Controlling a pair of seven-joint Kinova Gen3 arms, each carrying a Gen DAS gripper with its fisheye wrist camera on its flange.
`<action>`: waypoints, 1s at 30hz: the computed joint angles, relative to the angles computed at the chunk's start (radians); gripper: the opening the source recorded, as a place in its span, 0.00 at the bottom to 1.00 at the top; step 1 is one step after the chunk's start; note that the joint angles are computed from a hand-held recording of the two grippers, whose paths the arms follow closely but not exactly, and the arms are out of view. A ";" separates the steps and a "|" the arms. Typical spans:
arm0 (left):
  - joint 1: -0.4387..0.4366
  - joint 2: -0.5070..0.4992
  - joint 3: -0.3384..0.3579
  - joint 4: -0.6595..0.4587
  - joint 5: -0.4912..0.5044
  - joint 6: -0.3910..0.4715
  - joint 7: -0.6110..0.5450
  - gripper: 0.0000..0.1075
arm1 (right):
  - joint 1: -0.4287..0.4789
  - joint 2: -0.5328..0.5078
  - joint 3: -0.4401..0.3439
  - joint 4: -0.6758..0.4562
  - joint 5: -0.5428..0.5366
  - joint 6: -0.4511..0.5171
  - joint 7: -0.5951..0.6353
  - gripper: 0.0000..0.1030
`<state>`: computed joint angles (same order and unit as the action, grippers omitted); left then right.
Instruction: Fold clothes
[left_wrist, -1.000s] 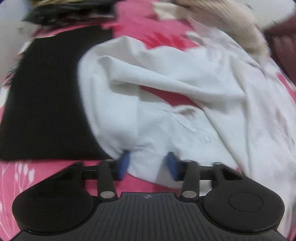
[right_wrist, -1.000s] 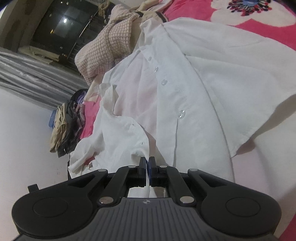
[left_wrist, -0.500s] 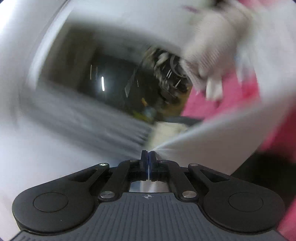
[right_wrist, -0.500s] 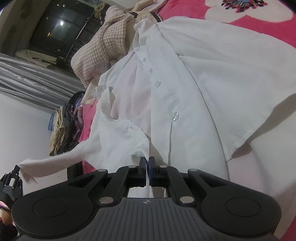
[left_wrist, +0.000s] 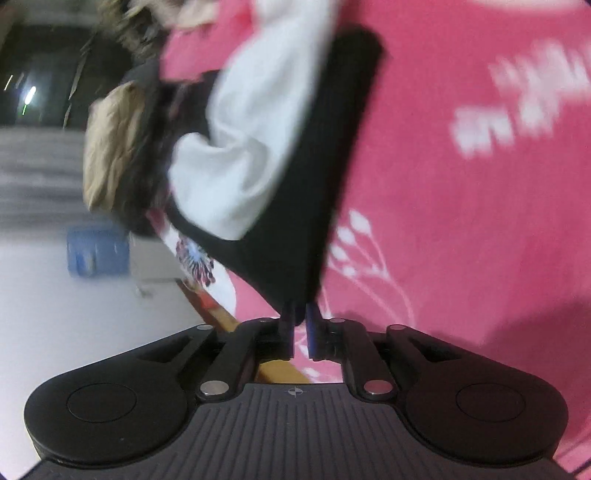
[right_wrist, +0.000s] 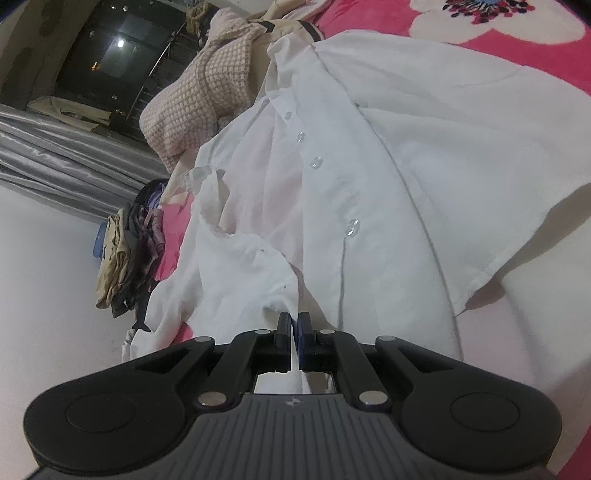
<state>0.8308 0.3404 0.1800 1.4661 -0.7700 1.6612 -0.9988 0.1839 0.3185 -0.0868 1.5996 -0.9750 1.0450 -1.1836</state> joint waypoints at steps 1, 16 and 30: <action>0.013 -0.016 -0.026 -0.015 0.008 -0.024 0.041 0.19 | -0.001 -0.002 0.000 0.000 0.000 0.002 -0.001 0.05; -0.295 0.245 0.328 -0.543 0.286 -0.540 0.024 0.54 | -0.096 -0.155 0.170 -0.035 0.244 -0.010 -0.103 0.36; -0.079 0.364 -0.001 -0.692 0.611 -0.489 -0.209 0.55 | -0.234 0.022 0.042 -0.270 0.722 -0.086 -0.085 0.01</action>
